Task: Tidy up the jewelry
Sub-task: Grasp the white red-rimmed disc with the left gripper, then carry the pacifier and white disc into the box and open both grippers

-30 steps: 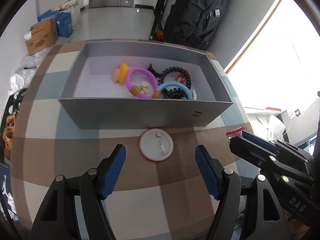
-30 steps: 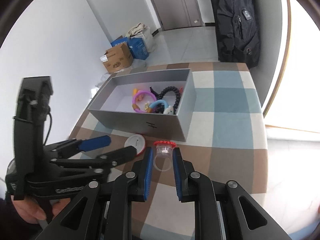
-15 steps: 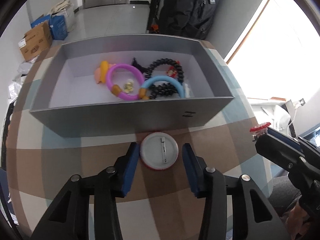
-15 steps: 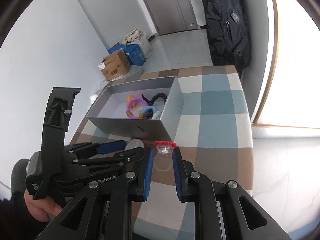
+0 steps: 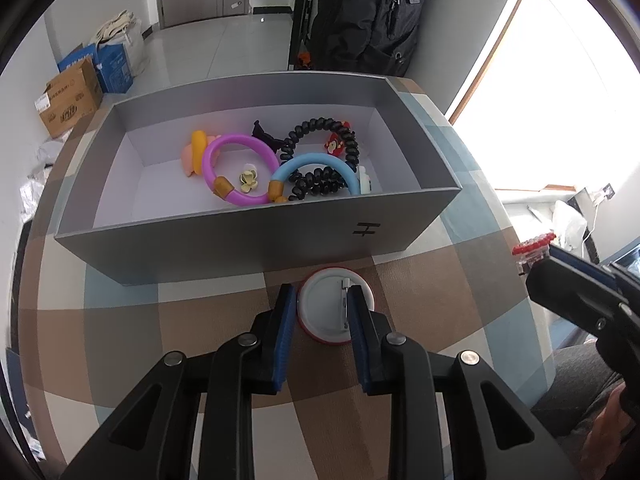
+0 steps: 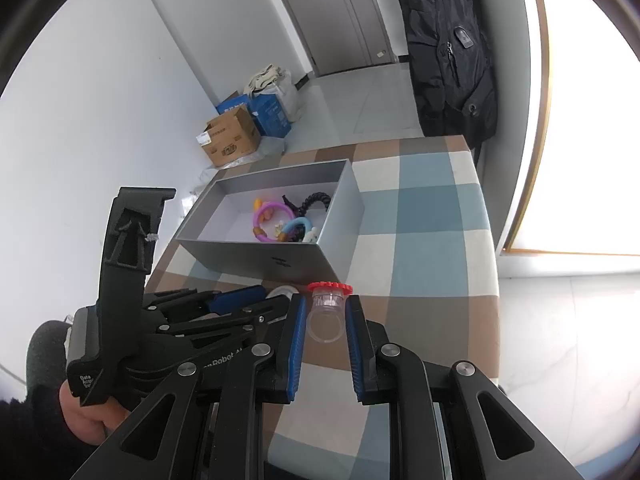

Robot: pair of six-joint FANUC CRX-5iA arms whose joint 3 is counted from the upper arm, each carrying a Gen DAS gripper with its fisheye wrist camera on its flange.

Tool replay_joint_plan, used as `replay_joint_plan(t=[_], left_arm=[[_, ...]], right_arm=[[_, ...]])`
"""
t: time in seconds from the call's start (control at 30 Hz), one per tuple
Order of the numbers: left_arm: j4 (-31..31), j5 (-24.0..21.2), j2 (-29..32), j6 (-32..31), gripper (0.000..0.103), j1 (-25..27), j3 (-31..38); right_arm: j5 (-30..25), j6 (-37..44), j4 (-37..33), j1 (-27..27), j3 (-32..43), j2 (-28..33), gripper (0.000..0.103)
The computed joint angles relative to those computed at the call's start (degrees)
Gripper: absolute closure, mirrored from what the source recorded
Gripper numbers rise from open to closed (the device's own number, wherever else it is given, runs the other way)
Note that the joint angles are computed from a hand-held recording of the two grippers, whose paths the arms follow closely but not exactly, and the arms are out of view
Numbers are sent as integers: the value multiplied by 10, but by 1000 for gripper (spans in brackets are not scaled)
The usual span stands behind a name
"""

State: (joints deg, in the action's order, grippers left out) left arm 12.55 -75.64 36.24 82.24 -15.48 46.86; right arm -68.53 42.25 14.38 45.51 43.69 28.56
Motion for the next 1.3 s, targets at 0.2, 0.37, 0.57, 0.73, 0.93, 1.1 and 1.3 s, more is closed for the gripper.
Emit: replay_joint_plan(t=[0.2,0.37,0.57,0.73,0.93,1.1,1.3], left_arm=[[5,15,-12,-2,82,3,-19],[13,24,-17,0,82,7,-27],[29,39,-36,-12,82,12,-53],[54,61,-52,-21,82,21,-73],[83,91,-64,-26,82,29,-88],[99,104,-61,-25,82,38,-86],[120,117,-57,-23,82,48,-82]], right_arm=[[2,1,1,0,0,0,84],[1,5,-1,1,5,4,84],[6,0,4,3,3,4,84],[16,-4,8,3,4,4,84],[24,8,13,6,35,23,84],[25,23,13,6,71,45,84],[23,36,9,1,121,75,84]])
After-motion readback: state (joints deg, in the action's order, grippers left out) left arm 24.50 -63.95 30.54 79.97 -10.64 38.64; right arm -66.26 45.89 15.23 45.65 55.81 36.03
